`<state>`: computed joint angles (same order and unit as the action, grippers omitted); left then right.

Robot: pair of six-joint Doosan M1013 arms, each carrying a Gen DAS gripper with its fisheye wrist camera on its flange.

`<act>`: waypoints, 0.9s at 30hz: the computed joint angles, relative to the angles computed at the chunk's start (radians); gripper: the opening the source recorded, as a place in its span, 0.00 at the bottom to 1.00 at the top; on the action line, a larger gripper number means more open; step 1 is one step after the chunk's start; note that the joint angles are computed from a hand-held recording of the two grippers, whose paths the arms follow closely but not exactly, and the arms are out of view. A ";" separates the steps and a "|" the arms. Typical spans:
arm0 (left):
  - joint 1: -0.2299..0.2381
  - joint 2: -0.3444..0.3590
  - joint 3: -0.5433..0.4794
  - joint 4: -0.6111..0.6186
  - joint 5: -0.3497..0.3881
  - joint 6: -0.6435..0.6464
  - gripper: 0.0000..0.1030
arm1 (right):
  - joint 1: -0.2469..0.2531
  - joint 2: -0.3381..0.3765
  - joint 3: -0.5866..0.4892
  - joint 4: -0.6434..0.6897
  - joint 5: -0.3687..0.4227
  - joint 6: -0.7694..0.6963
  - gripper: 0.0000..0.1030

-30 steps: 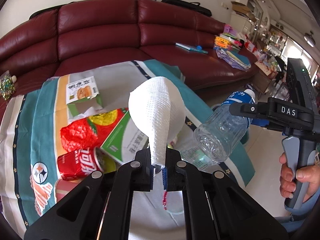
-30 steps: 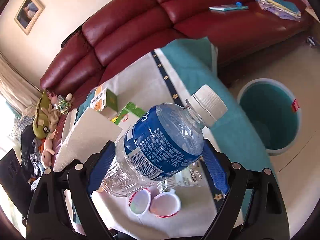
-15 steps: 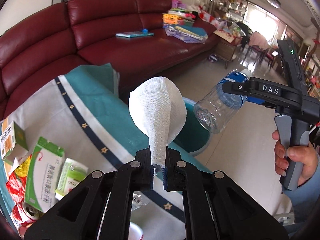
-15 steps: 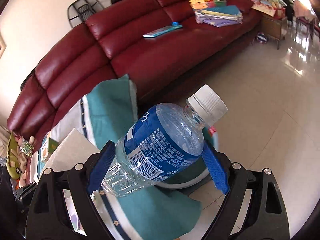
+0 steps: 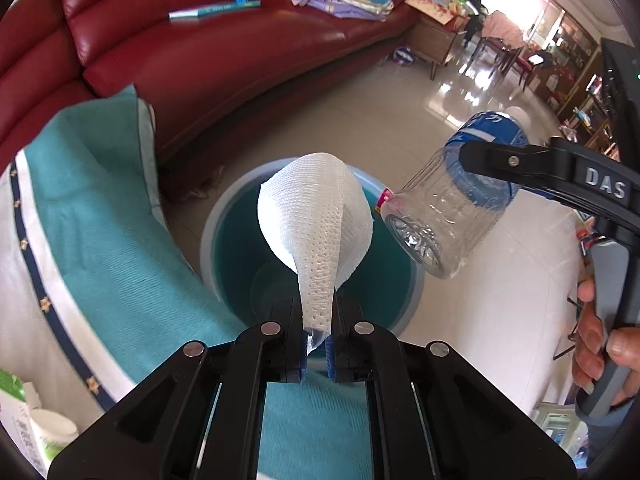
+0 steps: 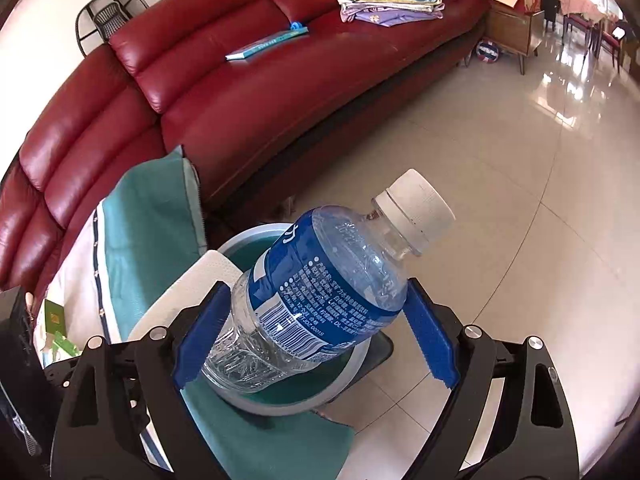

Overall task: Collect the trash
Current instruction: 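Carry both items to the teal bin while left tool releases the tissue inside, then open the right tool to drop the water bottle into the bin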

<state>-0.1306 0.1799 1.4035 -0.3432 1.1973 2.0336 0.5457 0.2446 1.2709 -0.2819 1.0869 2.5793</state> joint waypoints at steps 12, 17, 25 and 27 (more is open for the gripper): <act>0.014 -0.007 0.011 0.005 -0.026 -0.037 0.88 | -0.017 0.048 -0.031 0.072 0.036 -0.067 0.81; 0.041 -0.025 0.017 0.006 -0.024 -0.049 0.91 | -0.018 0.076 -0.050 0.121 0.056 -0.108 0.81; 0.079 -0.042 0.019 -0.014 -0.012 -0.074 0.93 | -0.026 0.103 -0.061 0.226 0.088 -0.145 0.81; 0.085 -0.045 0.020 -0.021 -0.012 -0.070 0.93 | -0.022 0.102 -0.061 0.219 0.089 -0.137 0.81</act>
